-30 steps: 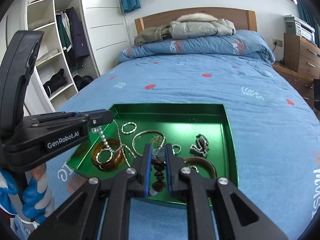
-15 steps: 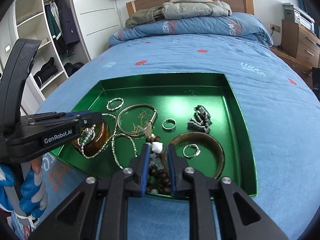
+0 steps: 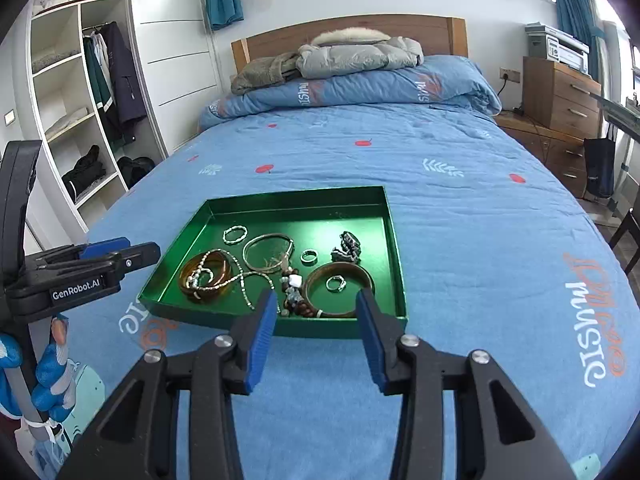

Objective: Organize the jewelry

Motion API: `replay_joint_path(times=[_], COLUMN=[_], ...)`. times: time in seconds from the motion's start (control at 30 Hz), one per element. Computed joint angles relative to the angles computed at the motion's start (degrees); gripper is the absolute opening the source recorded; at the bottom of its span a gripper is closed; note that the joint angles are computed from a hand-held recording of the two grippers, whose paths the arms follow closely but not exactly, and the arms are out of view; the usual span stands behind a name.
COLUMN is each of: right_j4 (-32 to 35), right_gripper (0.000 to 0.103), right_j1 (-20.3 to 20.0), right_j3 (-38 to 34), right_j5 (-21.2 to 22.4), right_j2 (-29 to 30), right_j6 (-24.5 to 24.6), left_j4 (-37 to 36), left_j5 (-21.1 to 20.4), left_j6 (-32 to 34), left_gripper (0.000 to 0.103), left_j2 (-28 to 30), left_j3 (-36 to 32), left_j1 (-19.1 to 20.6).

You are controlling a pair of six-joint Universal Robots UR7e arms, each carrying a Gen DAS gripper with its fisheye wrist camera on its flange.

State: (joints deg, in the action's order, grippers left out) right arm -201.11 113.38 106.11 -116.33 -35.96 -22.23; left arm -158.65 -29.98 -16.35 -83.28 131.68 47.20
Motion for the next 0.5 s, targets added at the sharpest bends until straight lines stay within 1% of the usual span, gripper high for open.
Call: replay_joint_path(times=[0.1,0.17,0.27,0.37,0.43,0.5], right_j4=[-3.50,-5.65,-8.52,-11.22,-12.75,-14.08], right_gripper=[0.040,0.040,0.041,0.041,0.041,0.041], right_j1=[2.23,3.56,5.65,7.89,9.29,10.77], right_j3=[4.98,8.65,13.44,17.20,19.52,21.56], right_j5=[-2.15,-2.85,-4.96,-7.65,-8.87,-10.39], right_j2=[-2.28,-3.85,-5.78,-7.07,-7.98,-8.69], right_j6=[0.27,0.71,1.98,2.70,3.07,3.34], left_j4=[6.60,13.29,27.10,44.11,54.95,65.49], left_j5=[1.46,2.59,4.09,5.67,5.33,4.62], left_j6=[-7.10,-13.65,-25.69,-38.95,-47.39,-55.82], left_gripper=[0.054,0.054,0.054,0.055,0.058,0.058], left_j2=[-6.15,-10.64,-17.16,-23.15,-26.37,-28.88], left_j3=[4.53,7.28,9.84,11.05,10.95,10.48], left_j1=[-5.25,-9.18,-14.88,-20.97,-24.75,-28.75])
